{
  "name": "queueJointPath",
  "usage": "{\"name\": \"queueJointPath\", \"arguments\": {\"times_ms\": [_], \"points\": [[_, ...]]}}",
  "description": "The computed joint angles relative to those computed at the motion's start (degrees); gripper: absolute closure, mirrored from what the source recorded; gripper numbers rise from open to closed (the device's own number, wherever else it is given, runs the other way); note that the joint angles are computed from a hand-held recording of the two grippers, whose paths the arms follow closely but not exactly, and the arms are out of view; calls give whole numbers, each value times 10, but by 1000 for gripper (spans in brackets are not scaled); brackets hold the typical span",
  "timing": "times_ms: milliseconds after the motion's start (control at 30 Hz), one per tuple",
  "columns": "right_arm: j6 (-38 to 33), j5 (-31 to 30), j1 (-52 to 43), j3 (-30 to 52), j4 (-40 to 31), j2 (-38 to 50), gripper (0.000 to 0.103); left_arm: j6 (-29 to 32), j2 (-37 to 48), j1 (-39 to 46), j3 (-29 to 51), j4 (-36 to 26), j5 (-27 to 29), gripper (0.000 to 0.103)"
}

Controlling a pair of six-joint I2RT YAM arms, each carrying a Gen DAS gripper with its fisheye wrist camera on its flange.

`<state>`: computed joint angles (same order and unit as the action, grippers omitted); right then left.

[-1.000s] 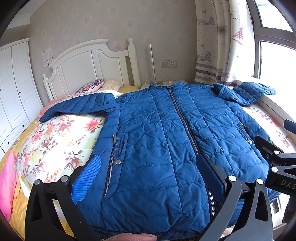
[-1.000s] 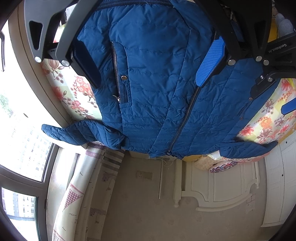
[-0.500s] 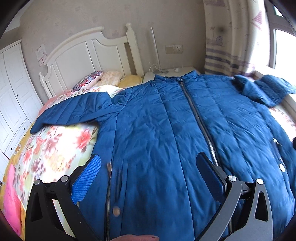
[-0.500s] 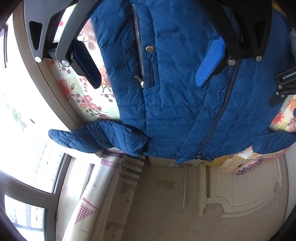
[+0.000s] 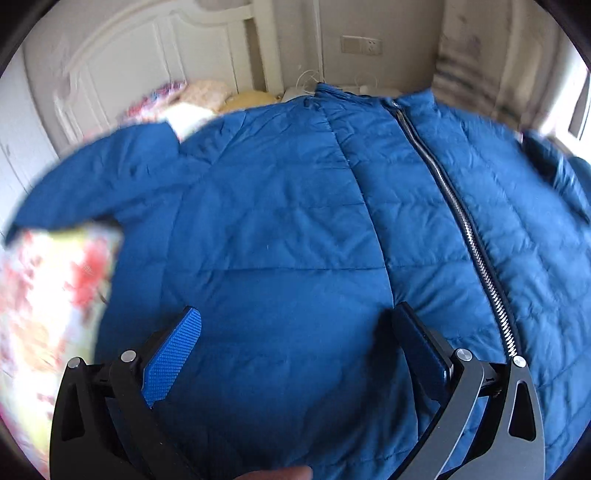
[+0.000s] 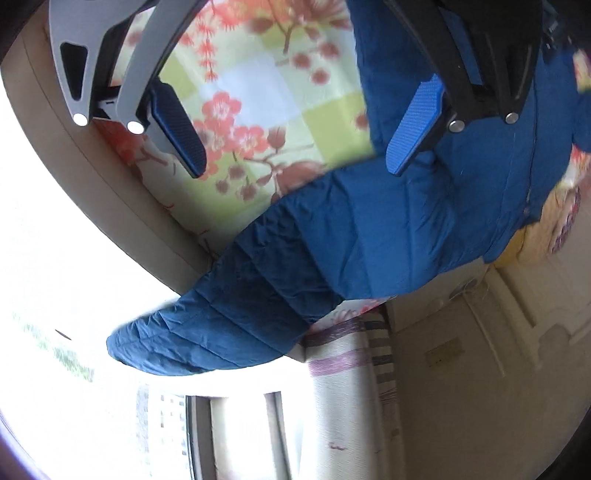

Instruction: Fold large clothes

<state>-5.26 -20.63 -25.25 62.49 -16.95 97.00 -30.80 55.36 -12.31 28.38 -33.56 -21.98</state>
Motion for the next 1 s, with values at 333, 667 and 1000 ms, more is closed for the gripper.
{"name": "queueJointPath", "arguments": {"times_ms": [333, 667, 1000], "points": [[101, 36, 35, 203, 2, 197, 83, 44, 15, 49, 2, 22, 52, 4], [7, -184, 192, -93, 75, -205, 97, 54, -15, 70, -8, 28, 84, 4], [9, 19, 474, -197, 73, -102, 77, 67, -84, 132, -39, 43, 160, 4]]}}
